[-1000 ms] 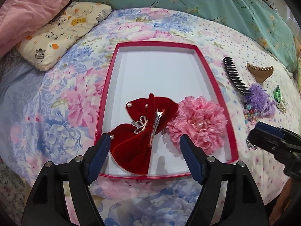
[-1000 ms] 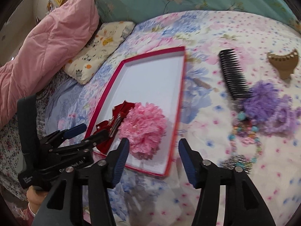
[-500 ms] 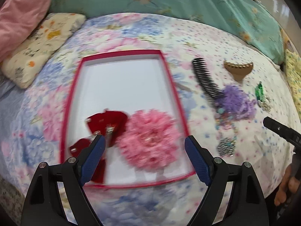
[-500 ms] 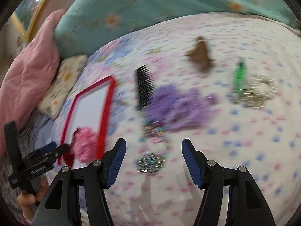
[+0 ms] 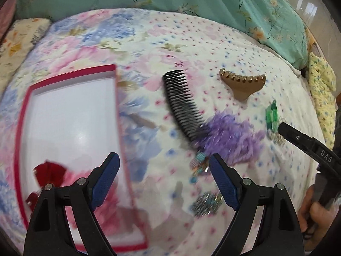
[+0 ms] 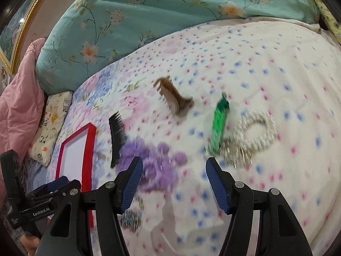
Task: Organize jewelry
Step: 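Grasp black comb with left tool while right tool grasps tan claw clip, then carry comb and claw clip to tray and release both inside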
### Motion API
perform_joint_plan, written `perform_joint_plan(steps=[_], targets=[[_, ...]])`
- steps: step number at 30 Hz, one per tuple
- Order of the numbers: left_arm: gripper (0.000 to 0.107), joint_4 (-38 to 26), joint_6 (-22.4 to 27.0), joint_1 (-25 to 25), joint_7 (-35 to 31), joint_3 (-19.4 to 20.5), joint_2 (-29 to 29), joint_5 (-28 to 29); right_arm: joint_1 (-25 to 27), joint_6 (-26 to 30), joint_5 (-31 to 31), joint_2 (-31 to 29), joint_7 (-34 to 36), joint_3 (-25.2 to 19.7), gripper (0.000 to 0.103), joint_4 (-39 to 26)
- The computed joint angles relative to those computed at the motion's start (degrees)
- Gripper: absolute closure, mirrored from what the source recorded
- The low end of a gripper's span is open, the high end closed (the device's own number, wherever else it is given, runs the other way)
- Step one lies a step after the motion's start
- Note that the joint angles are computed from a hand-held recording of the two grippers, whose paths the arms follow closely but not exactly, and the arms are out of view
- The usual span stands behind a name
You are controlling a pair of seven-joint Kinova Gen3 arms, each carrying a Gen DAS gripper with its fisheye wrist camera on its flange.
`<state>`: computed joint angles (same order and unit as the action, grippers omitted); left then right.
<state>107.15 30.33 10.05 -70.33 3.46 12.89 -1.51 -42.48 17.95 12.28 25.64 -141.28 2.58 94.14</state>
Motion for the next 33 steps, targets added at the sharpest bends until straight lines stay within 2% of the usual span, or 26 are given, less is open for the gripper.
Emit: perform_joint_plan(steps=[5, 10, 14, 18, 20, 21, 22, 28, 33], targets=[[0.021, -8.6, 4.9, -1.4, -2.0, 1.0, 7.4, 3.0, 5.2, 5.7, -1.7, 5.4, 8.3, -5.1, 0.034, -9.9], [0.021, -15.8, 9.5, -2.4, -3.1, 1.2, 13.5, 5.6, 6.3, 10.0, -2.8, 9.5, 13.3, -5.0, 0.032, -17.5], [0.021, -19.9, 11.9, -2.0, -2.8, 0.6, 17.3, 5.8, 8.3, 15.5, -4.6, 14.1, 18.1, -6.1, 0.032, -25.4], [0.024, -21.6, 11.6, 1.0, -0.8, -1.6, 18.7, 2.2, 7.8, 20.3, -4.6, 17.6, 20.0, -4.6, 0.033, -31.4], [0.032, -21.5, 10.6, 2.1, -0.1, -2.2, 18.8, 0.6, 7.8, 20.5, -4.8, 18.3, 20.2, -4.2, 0.050, -32.2], [0.043, -21.7, 10.3, 2.3, 0.1, -2.3, 19.0, 0.0, 8.3, 20.3, -5.3, 18.4, 20.9, -4.7, 0.066, -32.4], [0.053, -21.4, 9.7, 2.8, 0.3, -2.6, 18.9, -0.8, 8.8, 19.9, -5.9, 18.4, 21.4, -5.2, 0.078, -32.3], [0.056, -17.1, 4.1, -2.6, -6.3, 1.8, 16.8, 3.8, 7.9, 15.7, -6.3, 15.8, 20.1, -4.1, 0.080, -28.0], [0.056, -11.6, 0.8, -5.1, -10.3, 3.2, 12.3, 7.9, 8.0, 10.1, -7.7, 11.9, 19.3, -5.2, 0.080, -21.6]])
